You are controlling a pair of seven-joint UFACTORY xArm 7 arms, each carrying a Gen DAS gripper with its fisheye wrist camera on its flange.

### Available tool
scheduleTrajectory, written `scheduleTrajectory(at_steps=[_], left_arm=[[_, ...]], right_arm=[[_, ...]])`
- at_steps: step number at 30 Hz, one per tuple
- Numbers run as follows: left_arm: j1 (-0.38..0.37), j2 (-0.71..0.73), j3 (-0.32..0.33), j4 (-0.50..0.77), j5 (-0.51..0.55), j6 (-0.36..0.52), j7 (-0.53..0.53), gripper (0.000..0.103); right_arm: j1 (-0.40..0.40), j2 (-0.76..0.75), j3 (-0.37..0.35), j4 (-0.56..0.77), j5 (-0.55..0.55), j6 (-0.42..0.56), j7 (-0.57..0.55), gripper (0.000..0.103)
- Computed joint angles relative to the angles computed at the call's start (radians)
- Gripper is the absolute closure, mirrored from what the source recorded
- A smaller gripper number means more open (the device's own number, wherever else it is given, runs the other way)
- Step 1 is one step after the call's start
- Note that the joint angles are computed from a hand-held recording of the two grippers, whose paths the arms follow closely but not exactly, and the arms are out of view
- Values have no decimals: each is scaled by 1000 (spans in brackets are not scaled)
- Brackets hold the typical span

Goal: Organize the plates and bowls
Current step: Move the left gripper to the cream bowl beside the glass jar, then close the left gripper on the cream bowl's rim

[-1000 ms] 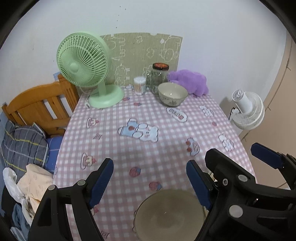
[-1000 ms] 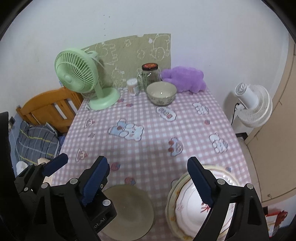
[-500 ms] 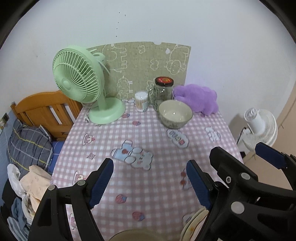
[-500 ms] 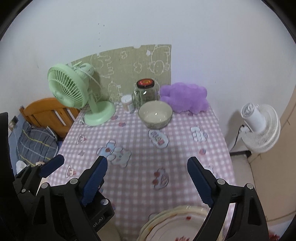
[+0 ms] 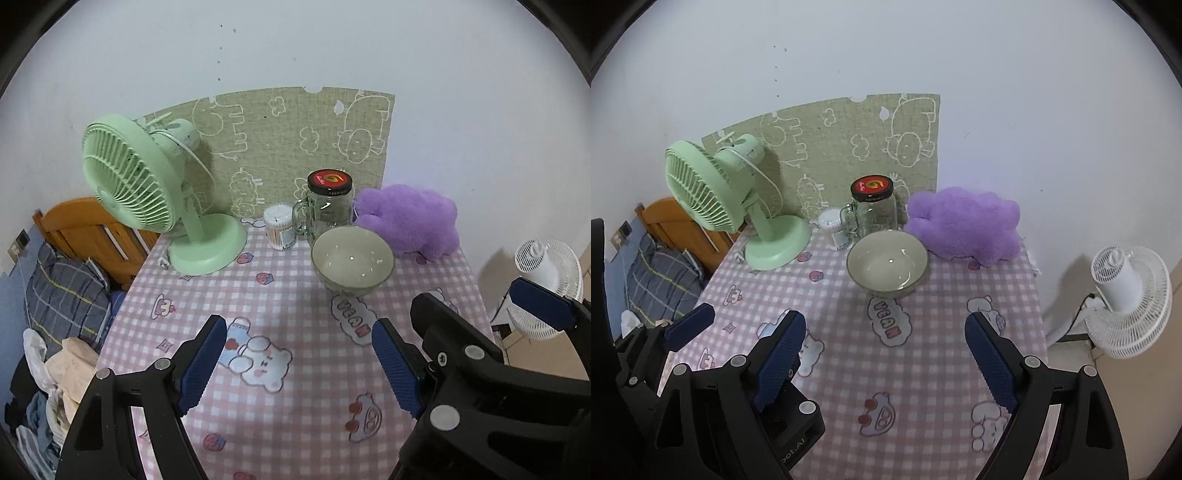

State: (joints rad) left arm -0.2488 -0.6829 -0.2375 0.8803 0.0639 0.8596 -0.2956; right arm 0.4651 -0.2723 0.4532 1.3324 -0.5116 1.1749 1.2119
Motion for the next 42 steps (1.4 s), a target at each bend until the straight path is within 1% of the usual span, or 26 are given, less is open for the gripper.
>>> scheduleTrajectory(at_steps=[3, 8, 11, 13, 15, 16, 18, 22, 25, 26, 28, 30, 33, 35, 37, 38, 42], left_arm=[[6, 55, -14, 13, 7, -58, -15, 21], [2, 160, -23, 49, 21, -123, -38, 21], [26, 221, -54, 70, 82, -167, -92, 21], [34, 260, -69, 86, 129, -176, -124, 21], [40, 305, -79, 102, 182, -190, -151, 21], [35, 323, -75, 107, 197, -199, -157, 21], [17, 370, -53, 117, 202, -232, -143, 22], [-3, 431, -21, 131, 205, -271, -153, 22], [-26, 471, 13, 141, 151, -303, -129, 23], [-28, 486, 16, 149, 150, -308, -130, 23], [-25, 514, 15, 164, 175, -312, -152, 27], [-32, 541, 24, 179, 173, -309, -148, 27], [-40, 581, 29, 202, 197, -303, -155, 33], [-49, 610, 37, 218, 188, -298, -149, 35], [-57, 637, 44, 234, 184, -292, -145, 39], [-61, 650, 46, 241, 198, -290, -151, 40], [-77, 686, 57, 262, 222, -277, -151, 53]], right_arm=[[-12, 4, -25, -19, -8, -34, -32, 13], [-41, 17, -69, -55, -8, -113, -80, 13], [-62, 17, -93, -96, -17, -195, -95, 13], [-76, 21, -104, -119, -21, -241, -97, 13], [-95, 31, -105, -135, -54, -272, -92, 13], [-105, 44, -102, -136, -81, -277, -87, 13], [-111, 67, -109, -135, -99, -290, -86, 13], [-114, 123, -150, -136, -80, -361, -91, 13], [-114, 149, -171, -141, -84, -412, -65, 13], [-114, 156, -176, -140, -86, -418, -58, 13], [-110, 188, -181, -114, -91, -390, -49, 13], [-102, 205, -196, -110, -81, -399, -56, 13], [-98, 223, -217, -122, -70, -442, -56, 21], [-97, 234, -228, -125, -67, -455, -48, 25], [-98, 243, -238, -132, -61, -468, -34, 32], [-98, 247, -242, -136, -58, -474, -31, 34], [-100, 263, -256, -149, -33, -504, -39, 45]])
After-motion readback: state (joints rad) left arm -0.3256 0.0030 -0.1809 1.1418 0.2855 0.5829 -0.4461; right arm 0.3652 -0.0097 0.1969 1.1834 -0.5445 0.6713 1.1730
